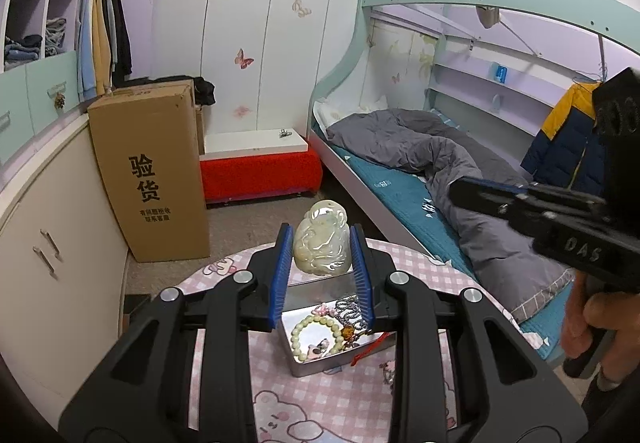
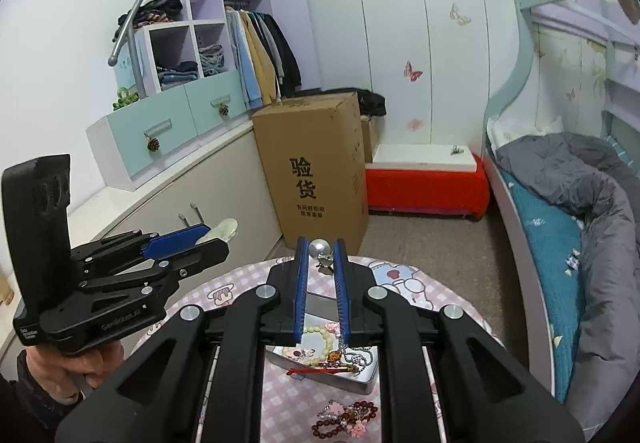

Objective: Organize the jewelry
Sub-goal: 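Carry the jade pendant over the grey box and open the left tool, then move both tools back toward the dark red bead bracelet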

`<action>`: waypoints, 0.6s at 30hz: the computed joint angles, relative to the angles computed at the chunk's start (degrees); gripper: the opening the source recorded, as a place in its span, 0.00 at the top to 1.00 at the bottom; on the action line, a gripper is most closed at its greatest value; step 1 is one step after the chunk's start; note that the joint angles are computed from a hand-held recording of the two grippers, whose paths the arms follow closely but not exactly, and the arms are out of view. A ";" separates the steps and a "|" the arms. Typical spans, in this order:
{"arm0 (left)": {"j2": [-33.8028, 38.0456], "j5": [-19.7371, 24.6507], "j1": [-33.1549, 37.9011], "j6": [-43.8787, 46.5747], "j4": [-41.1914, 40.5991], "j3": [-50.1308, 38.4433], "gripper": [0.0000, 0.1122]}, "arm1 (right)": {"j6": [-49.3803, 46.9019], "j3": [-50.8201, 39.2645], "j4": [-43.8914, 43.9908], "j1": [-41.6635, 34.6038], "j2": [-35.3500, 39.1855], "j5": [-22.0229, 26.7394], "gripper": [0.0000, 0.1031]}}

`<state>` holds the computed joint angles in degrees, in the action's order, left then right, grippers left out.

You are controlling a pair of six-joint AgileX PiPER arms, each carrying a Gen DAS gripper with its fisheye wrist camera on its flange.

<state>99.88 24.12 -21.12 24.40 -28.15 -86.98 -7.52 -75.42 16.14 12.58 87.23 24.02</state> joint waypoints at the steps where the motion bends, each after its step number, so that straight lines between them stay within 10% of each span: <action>1: 0.80 0.64 0.00 -0.54 0.21 -1.08 0.75 | -0.79 -0.79 0.96 -0.36 1.06 0.42 0.89; 8: 7.23 5.14 0.18 -5.10 3.83 -8.94 0.69 | -4.37 -4.38 7.01 -2.81 7.82 3.19 0.87; 11: 6.14 0.29 -0.84 -11.74 10.24 -6.50 0.15 | -3.59 -4.30 8.38 -3.78 9.15 3.24 0.52; 12: 5.27 -1.57 -0.97 -12.86 10.98 -5.00 0.15 | -2.95 -3.49 8.55 -4.03 8.91 2.49 0.24; 14: 4.38 -2.12 -0.48 -13.74 11.45 -3.94 0.15 | -2.24 -1.14 8.98 -4.37 7.46 -0.23 0.07; 18: 2.13 -4.25 -0.36 -21.47 18.63 -1.16 0.15 | 5.95 0.98 2.99 -4.73 4.92 -1.64 0.07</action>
<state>102.01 19.88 -21.48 2.94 -9.51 -88.14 -1.58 -74.44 19.13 7.84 92.14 22.37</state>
